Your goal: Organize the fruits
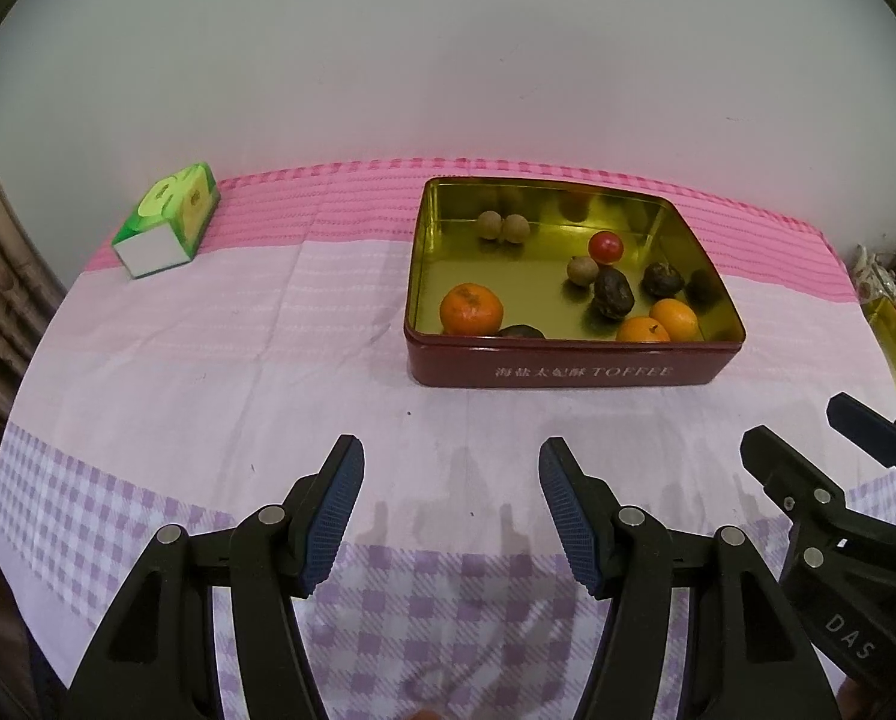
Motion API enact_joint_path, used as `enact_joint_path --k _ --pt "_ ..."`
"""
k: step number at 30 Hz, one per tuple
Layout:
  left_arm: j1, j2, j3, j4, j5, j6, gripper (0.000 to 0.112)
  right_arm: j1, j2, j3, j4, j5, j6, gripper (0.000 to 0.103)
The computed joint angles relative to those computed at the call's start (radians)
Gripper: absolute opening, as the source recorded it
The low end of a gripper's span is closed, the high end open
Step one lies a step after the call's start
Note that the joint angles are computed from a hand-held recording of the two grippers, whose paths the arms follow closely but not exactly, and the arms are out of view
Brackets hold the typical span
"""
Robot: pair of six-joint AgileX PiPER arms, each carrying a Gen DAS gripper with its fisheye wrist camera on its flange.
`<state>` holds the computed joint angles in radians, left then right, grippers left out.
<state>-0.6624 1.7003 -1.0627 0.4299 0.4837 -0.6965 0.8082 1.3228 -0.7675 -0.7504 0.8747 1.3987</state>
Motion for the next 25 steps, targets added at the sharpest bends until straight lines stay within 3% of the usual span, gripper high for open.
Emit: enact_joint_path --k 25 --pt "-0.008 -0.004 0.002 -0.003 0.003 0.002 0.062 0.007 0.002 -0.002 -0.002 0.007 0.006 0.071"
